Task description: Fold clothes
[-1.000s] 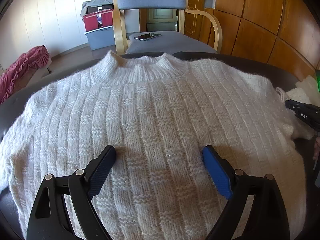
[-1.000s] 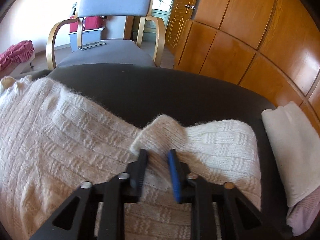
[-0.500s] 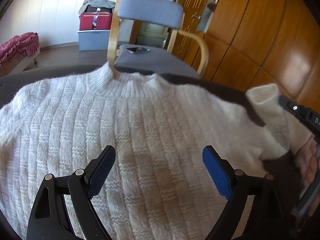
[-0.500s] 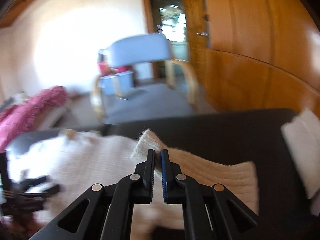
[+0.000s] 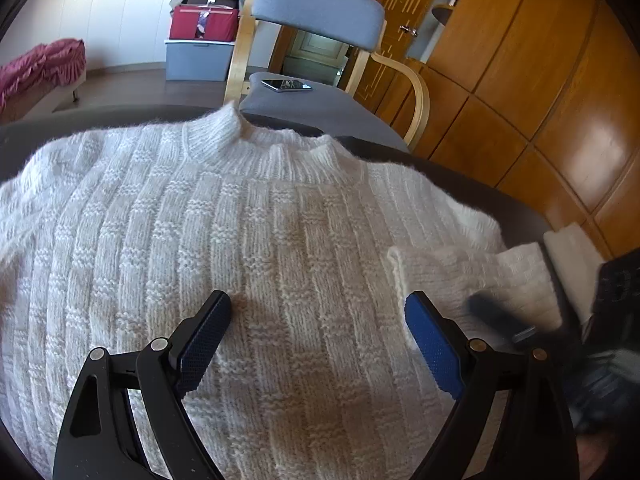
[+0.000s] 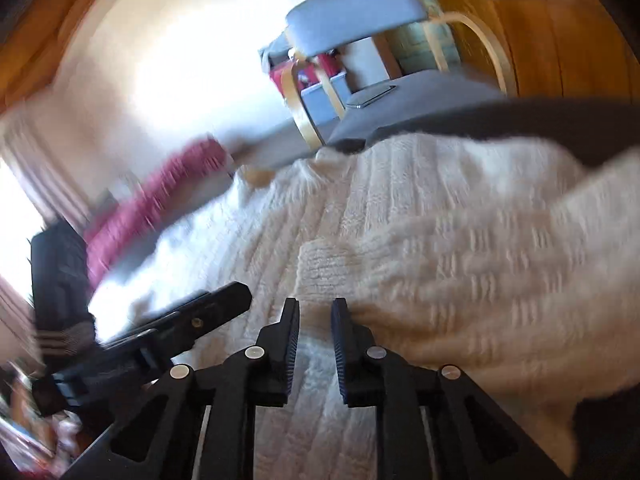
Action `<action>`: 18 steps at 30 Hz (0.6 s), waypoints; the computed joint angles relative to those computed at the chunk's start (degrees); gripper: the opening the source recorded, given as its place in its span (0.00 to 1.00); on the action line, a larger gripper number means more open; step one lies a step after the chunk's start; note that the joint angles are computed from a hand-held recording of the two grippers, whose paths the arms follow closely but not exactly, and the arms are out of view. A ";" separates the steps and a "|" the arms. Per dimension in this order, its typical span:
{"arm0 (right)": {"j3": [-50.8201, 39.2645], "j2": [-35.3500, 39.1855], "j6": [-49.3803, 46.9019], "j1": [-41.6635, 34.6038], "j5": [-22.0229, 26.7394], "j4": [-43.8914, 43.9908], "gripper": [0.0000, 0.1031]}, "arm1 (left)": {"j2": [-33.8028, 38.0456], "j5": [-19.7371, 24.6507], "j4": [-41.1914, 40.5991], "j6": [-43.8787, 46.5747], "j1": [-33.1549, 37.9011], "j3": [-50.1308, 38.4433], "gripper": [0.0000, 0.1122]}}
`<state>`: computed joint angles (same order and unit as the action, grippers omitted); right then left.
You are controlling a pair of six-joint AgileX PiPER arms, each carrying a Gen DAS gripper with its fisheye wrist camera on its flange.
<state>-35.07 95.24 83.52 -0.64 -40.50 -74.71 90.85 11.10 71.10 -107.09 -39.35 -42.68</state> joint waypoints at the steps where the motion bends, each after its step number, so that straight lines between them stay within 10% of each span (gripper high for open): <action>1: 1.70 0.11 -2.59 -2.63 -4.19 3.16 0.24 | 0.59 1.09 -3.68 4.11 -0.63 -0.89 0.81; 12: 8.40 3.32 -7.41 -13.67 -17.95 12.48 0.27 | 9.77 19.83 -24.14 31.78 -9.32 -15.69 0.81; 18: 8.10 5.87 -6.02 -17.67 -21.34 11.65 0.28 | 10.45 20.23 -21.77 30.01 -10.52 -15.66 0.81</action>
<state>-26.97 101.10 77.50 -18.31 -61.84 -63.06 101.31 31.34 49.32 -77.08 -49.87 -58.34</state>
